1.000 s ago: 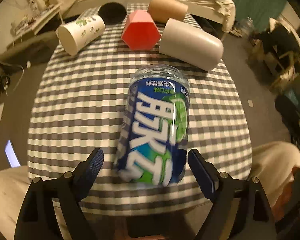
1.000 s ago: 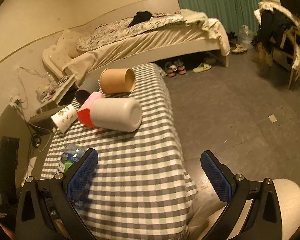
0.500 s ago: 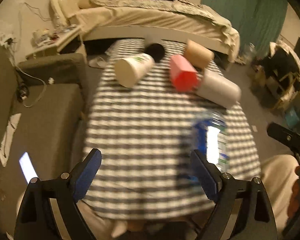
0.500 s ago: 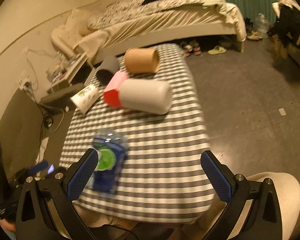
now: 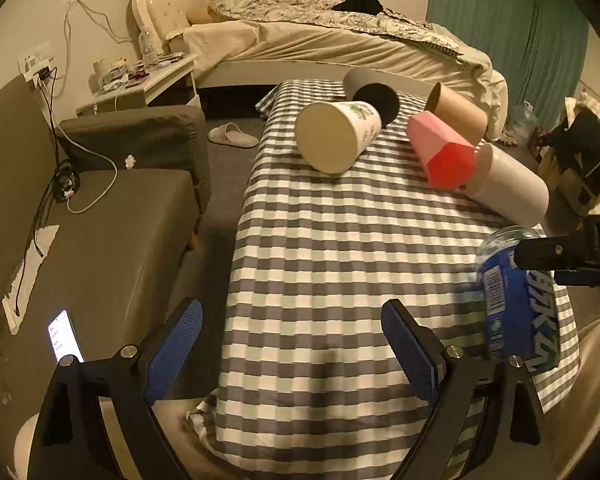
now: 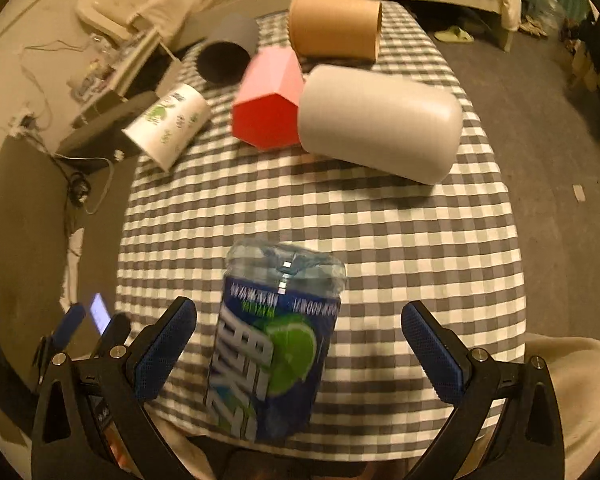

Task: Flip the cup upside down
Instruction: 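Close the right gripper on the bottle while the left gripper opens and releases it, then rotate the held bottle with the right gripper until its cap points up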

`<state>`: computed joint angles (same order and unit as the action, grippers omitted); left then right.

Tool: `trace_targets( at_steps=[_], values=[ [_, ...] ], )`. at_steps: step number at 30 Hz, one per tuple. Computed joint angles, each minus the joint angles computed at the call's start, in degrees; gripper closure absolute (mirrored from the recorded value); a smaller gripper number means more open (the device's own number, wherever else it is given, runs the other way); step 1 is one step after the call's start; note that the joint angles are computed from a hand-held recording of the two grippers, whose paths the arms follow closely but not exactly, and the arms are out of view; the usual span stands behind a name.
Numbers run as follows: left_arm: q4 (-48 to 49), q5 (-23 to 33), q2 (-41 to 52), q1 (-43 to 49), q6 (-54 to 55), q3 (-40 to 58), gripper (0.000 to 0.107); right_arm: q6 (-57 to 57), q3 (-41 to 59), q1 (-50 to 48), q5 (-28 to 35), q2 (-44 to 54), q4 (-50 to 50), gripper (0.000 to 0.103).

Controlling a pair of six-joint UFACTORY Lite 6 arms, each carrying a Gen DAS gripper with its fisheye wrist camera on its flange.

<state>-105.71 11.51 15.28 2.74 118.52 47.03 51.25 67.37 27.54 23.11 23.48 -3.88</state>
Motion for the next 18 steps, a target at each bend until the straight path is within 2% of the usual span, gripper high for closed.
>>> trace_targets(
  at_steps=[7, 10, 11, 15, 18],
  values=[
    [7.98, 1.92, 3.52, 2.85, -8.18, 3.12, 0.013, -5.4, 8.93, -1.24, 4.3, 7.9, 5.69, 0.007],
    [11.18, 2.66, 4.45, 4.11, -11.69, 4.12, 0.013, -7.05, 11.74, -1.77, 5.83, 9.97, 7.27, 0.021],
    [11.92, 2.73, 4.74, 4.51, -12.67, 4.46, 0.013, -7.36, 12.47, -1.9, 6.32, 10.38, 7.51, 0.029],
    [13.54, 3.15, 5.38, 5.66, -14.96, 5.05, 0.013, -5.67, 12.9, -1.82, 6.75, 9.35, 5.52, 0.03],
    [11.35, 3.09, 4.93, 5.91, -12.77, 4.5, 0.013, -2.51, 11.32, -1.51, 4.92, 6.23, 1.38, 0.03]
  ],
)
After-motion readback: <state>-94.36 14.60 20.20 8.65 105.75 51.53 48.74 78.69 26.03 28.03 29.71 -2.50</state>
